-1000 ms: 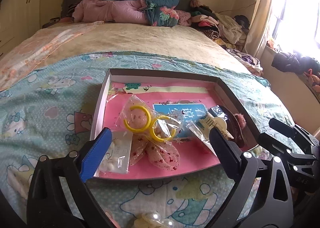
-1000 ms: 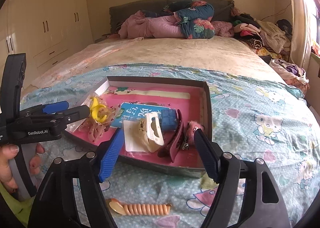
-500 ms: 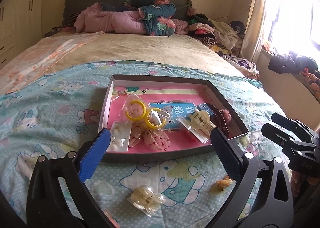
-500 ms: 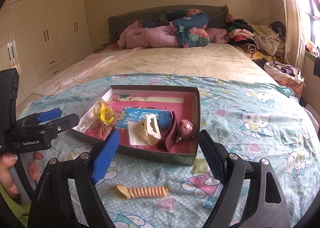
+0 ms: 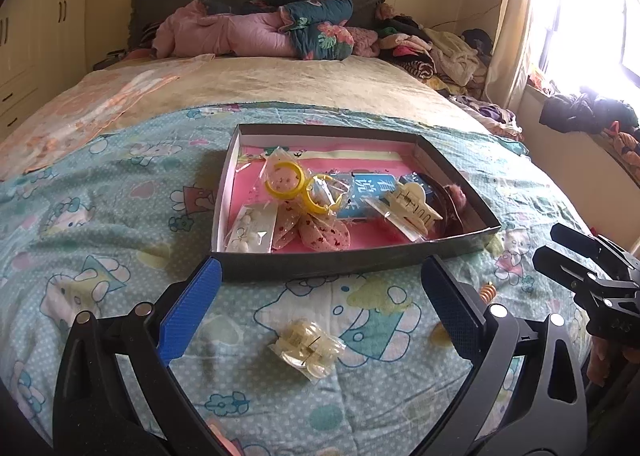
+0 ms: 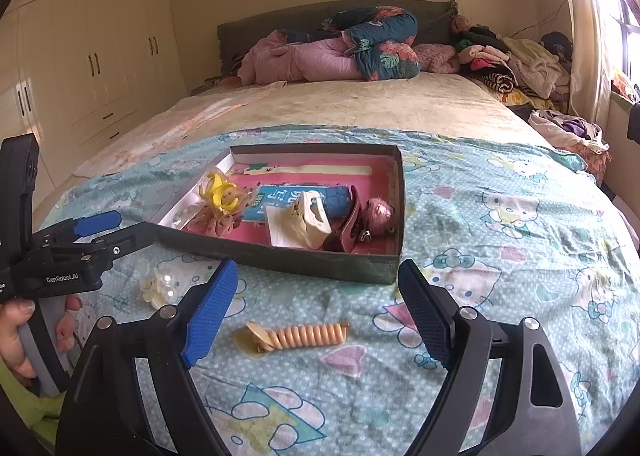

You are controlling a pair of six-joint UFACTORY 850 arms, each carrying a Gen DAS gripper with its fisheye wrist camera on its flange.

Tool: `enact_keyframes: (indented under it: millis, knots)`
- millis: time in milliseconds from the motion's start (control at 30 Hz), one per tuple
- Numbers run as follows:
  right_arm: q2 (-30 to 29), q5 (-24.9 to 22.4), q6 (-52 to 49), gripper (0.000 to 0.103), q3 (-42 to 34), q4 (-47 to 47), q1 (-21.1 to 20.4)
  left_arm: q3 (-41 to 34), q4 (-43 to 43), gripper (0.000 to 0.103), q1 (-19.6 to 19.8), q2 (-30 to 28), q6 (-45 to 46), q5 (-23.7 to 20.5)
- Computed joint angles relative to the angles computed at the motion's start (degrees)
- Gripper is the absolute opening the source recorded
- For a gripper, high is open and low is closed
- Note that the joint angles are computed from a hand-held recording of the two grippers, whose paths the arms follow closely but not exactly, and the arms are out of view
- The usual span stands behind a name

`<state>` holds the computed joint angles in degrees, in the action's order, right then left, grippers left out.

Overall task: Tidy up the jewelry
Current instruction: 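Grasp the orange coiled hair tie with the right tool while the left tool grasps the clear claw-clip bag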

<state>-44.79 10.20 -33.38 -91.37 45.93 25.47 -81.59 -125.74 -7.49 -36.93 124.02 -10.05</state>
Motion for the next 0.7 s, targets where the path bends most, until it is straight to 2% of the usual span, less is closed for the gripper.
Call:
enact_keyframes:
  millis: [100,300,567,700]
  knots:
    - [-0.31,-0.6,-4.44,0.08,0.06,5.15,0.34,0.97,0.62,0.092,0.04,0.19,-0.3,0.76]
    - [-1.58,-2.16,-14.99,0.08,-0.67,18.83,0.56,2.36,7.54,0.092,0.36,-0.14,-6.29,2.58]
    - [-3.69,-3.32,-32.36,0.079,-2.34,38.03,0.94,1.29,27.44,0.091,1.05,-2.1,-26.45,3.19]
    - [-4.55,-4.58,-40.27,0.077,-3.09,47.9,0.82,0.85,26.85,0.091,0.8,-2.79,-24.52,2.6]
